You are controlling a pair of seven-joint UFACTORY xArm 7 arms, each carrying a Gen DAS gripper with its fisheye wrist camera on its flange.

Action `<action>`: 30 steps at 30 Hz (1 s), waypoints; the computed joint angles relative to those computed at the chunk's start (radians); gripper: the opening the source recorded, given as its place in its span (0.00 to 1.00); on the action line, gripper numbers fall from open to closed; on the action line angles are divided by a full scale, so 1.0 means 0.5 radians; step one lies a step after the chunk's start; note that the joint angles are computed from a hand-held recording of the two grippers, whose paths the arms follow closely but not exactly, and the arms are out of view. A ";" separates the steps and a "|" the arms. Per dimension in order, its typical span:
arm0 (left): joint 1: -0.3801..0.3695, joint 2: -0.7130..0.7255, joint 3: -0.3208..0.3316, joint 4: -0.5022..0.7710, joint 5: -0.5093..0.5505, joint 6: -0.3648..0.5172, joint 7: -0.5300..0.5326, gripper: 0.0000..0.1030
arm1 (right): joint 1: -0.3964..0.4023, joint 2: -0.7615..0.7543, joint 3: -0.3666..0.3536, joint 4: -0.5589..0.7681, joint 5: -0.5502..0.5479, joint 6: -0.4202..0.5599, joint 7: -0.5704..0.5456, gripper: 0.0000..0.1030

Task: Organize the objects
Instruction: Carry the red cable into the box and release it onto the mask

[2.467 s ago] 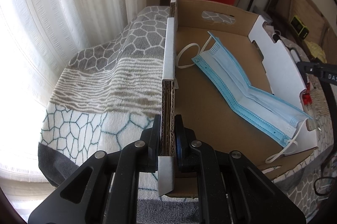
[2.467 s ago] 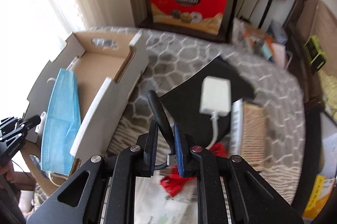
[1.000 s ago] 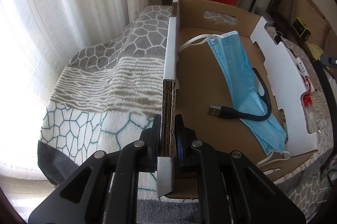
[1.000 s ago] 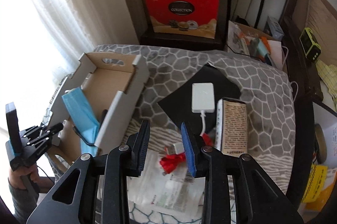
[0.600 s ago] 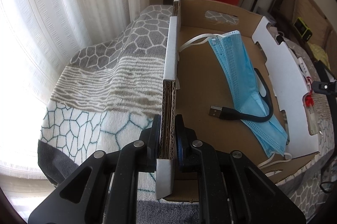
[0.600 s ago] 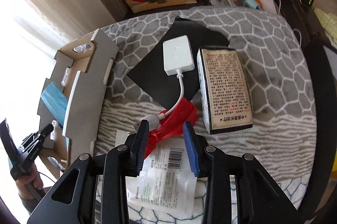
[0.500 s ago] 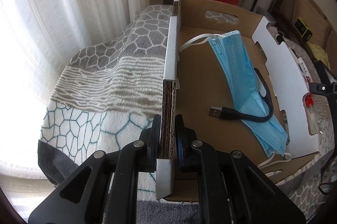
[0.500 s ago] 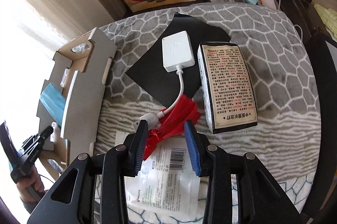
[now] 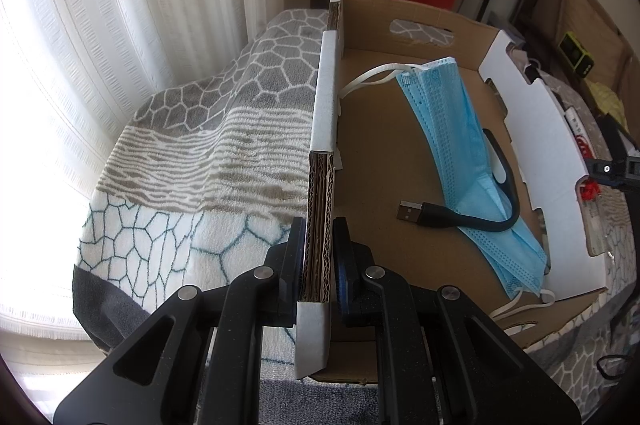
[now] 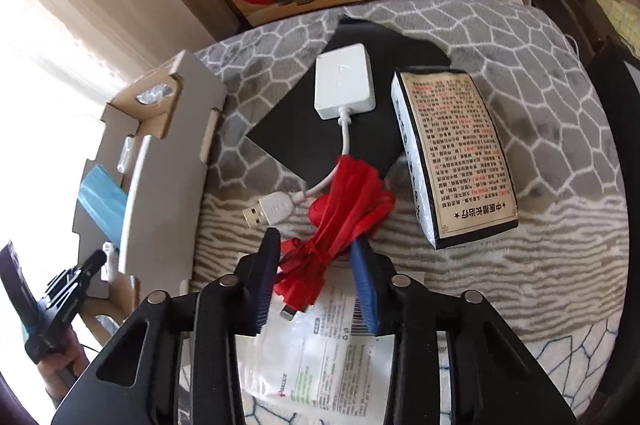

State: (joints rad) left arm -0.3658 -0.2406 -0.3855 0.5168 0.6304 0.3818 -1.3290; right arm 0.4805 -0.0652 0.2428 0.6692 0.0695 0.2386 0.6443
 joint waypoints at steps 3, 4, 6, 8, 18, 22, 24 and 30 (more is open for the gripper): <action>-0.002 0.003 0.000 0.006 -0.002 0.006 -0.001 0.12 | 0.091 -0.077 -0.085 -0.035 0.206 -0.029 -0.165 0.14; -0.003 0.004 0.002 0.006 -0.001 0.006 0.001 0.12 | 0.031 -0.103 -0.024 -0.044 0.178 -0.039 -0.153 0.14; -0.005 0.003 0.005 0.005 -0.003 0.006 0.005 0.12 | -0.006 -0.129 0.005 -0.035 0.062 -0.013 -0.077 0.13; -0.005 0.002 0.004 0.005 -0.001 0.006 0.004 0.12 | -0.005 -0.131 -0.002 -0.018 0.060 0.018 -0.066 0.13; -0.019 0.002 0.001 0.015 -0.015 0.031 0.010 0.12 | 0.105 -0.159 0.015 0.116 0.148 -0.039 -0.267 0.13; -0.022 0.002 0.004 0.016 -0.015 0.032 0.011 0.12 | 0.184 -0.032 0.038 0.317 0.205 -0.009 -0.408 0.13; -0.022 0.003 0.002 0.017 -0.013 0.037 0.009 0.12 | 0.175 0.075 0.080 0.437 0.060 0.035 -0.334 0.13; -0.026 0.002 0.004 0.017 -0.012 0.041 0.009 0.12 | 0.228 0.388 0.104 0.722 -0.131 0.125 -0.234 0.13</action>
